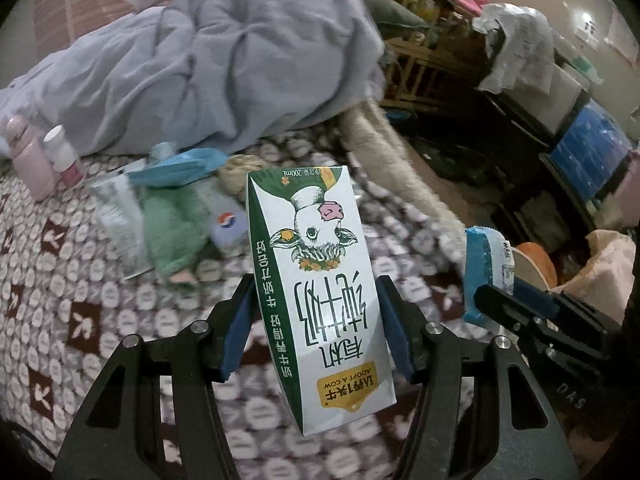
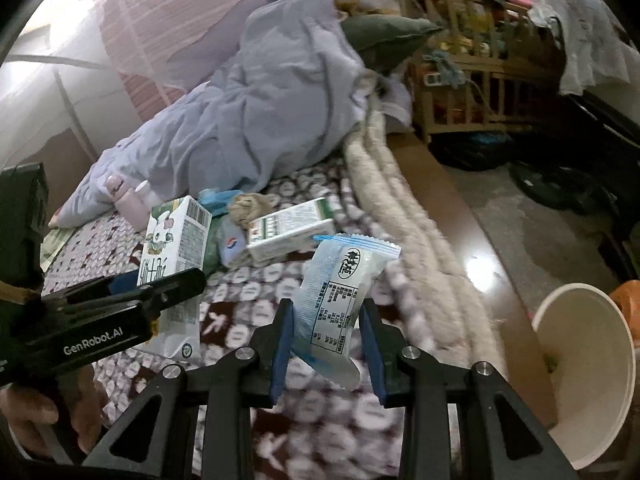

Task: Collect trash
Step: 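Carry the milk carton and clear wrapper toward the white bucket with both tools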

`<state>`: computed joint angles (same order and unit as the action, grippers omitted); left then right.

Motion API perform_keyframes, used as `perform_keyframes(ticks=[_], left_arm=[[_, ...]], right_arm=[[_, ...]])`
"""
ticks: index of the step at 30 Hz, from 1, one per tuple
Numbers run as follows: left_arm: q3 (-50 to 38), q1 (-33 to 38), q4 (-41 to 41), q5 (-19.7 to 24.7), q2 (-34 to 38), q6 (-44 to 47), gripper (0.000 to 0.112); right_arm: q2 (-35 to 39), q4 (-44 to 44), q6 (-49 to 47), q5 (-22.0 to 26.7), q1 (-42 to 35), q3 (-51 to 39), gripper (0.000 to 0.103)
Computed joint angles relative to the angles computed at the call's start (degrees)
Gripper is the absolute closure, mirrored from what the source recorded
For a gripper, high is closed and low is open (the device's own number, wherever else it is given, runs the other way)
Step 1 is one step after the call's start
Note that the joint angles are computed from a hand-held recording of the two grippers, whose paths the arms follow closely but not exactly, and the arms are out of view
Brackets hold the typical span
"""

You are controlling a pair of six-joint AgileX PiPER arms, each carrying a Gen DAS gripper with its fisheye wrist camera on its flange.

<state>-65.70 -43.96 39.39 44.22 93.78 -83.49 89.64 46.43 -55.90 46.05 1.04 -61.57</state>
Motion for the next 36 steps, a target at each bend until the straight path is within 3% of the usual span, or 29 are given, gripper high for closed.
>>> perform_keyframes(ticks=[21, 30, 36], left_arm=[[-26.5, -4.3, -7.3, 2.7, 18.1, 14.4, 0.055], [-42.0, -5.0, -13.7, 5.2, 27.8, 23.5, 0.055], [-57.2, -5.5, -19.4, 8.4, 36.6, 30.7, 0.055]], right_arm=[[3.1, -0.9, -4.1, 4.4, -17.7, -3.9, 0.071], [7.2, -2.7, -4.4, 4.9, -25.2, -7.8, 0.071], [10.6, -4.5, -3.9, 4.3, -30.0, -10.7, 0.071]])
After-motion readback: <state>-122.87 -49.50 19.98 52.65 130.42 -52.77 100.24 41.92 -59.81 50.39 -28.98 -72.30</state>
